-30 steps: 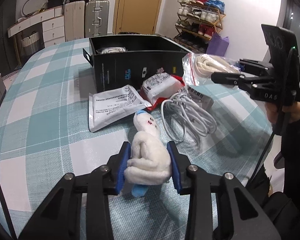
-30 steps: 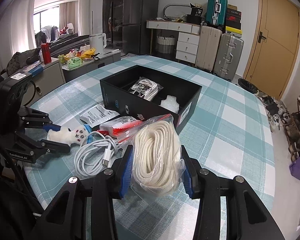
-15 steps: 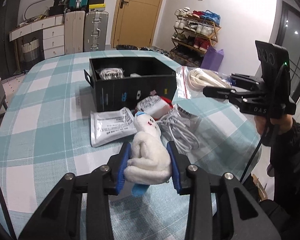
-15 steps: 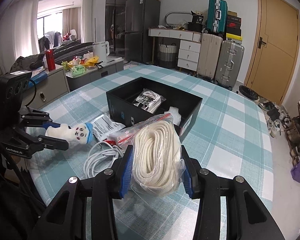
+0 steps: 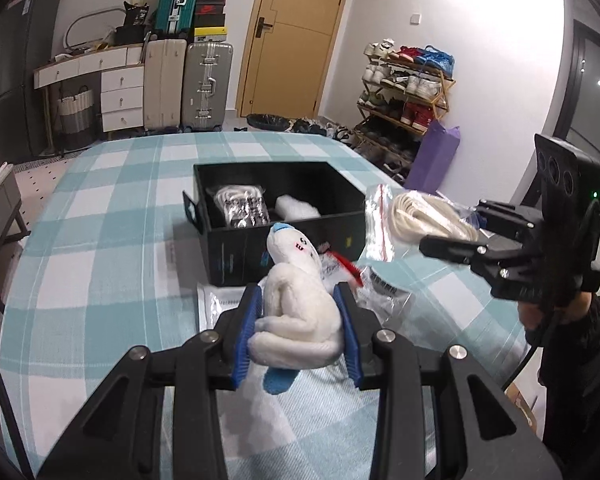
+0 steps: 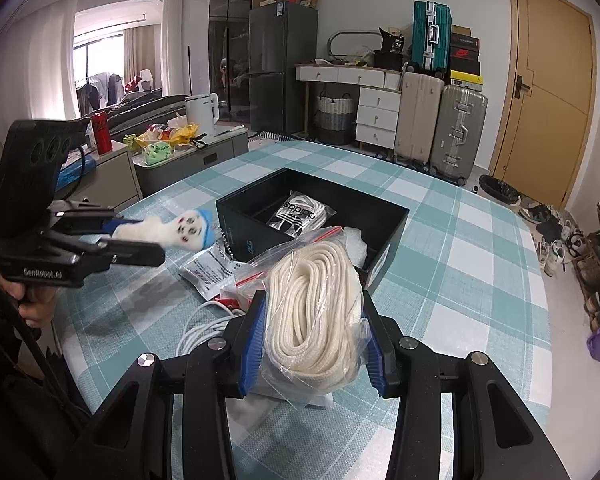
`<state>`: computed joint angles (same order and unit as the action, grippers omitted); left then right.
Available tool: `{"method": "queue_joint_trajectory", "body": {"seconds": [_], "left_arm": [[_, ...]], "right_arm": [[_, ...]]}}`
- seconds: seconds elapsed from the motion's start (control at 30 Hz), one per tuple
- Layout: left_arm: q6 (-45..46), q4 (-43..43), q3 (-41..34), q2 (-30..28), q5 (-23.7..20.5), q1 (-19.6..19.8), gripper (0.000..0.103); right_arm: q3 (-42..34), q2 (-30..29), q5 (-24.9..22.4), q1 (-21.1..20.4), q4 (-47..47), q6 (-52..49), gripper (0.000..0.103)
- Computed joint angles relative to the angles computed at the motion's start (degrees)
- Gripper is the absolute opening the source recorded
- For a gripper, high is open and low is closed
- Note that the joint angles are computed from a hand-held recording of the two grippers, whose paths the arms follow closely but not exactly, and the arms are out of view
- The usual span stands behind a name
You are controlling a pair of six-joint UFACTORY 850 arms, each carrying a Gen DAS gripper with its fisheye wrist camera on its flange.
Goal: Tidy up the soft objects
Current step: 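Carry the plush toy and rope bag over the black box with both grippers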
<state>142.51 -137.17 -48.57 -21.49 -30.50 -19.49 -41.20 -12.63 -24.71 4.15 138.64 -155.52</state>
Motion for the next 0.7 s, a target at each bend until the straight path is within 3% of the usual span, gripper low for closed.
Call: {"method": "queue_joint_trajectory", "body": {"seconds": [0.7], "left_arm": [[1.45, -4.07, -8.18, -3.83, 3.36, -0.86, 0.036]], "right_arm": [[-5.58, -2.46, 5.38, 1.76, -1.71, 7.3, 0.043]]}}
